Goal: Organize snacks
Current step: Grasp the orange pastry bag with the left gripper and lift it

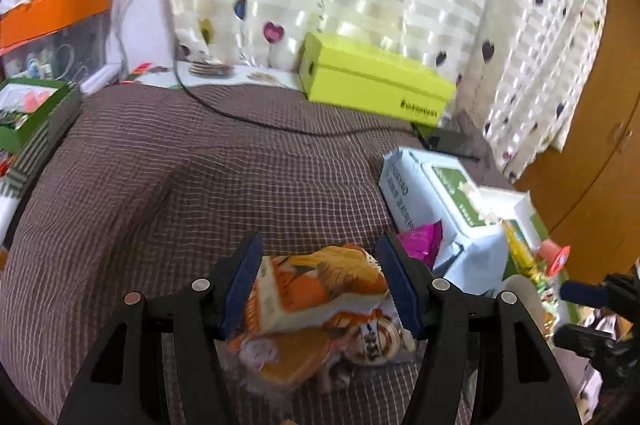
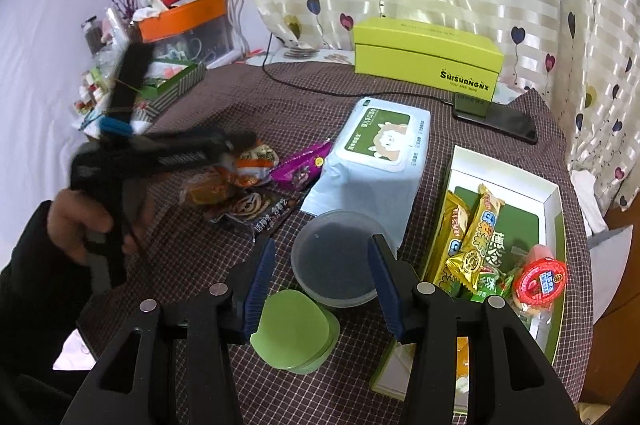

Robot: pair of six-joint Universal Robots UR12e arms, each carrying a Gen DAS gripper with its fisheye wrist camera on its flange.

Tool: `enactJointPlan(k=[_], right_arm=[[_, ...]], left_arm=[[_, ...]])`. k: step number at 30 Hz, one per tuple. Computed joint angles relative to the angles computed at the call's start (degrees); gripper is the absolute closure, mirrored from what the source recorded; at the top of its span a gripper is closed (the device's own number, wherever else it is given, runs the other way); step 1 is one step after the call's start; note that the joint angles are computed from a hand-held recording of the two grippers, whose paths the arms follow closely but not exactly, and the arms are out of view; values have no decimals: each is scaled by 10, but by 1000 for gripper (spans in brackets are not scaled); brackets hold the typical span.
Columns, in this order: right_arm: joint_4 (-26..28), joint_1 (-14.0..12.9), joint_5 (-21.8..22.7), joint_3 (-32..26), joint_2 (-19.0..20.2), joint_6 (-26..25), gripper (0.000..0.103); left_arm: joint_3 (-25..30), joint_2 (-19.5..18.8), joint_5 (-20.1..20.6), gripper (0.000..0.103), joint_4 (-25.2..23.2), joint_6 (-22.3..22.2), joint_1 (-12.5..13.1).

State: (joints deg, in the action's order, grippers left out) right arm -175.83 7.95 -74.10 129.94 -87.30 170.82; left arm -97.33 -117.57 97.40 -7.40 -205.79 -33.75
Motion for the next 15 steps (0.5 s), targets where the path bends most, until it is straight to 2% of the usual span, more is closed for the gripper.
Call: enactJointPlan(k=[2,3,7,15], right_arm=[[-2,-2,1,2,-2,1,55],[-3,-3,1,3,-2,2,55],[-4,-7,3,6,-2,6,55],[-10,-10,12,12,-7,6,55]], left_arm=[[17,-9,-13,41,-49,5,1],[19,-11,-15,36,-57,2,0],[8,-9,-9,35,-39,-4,-2],[-1,-1,-23,34,-55,-13,4]])
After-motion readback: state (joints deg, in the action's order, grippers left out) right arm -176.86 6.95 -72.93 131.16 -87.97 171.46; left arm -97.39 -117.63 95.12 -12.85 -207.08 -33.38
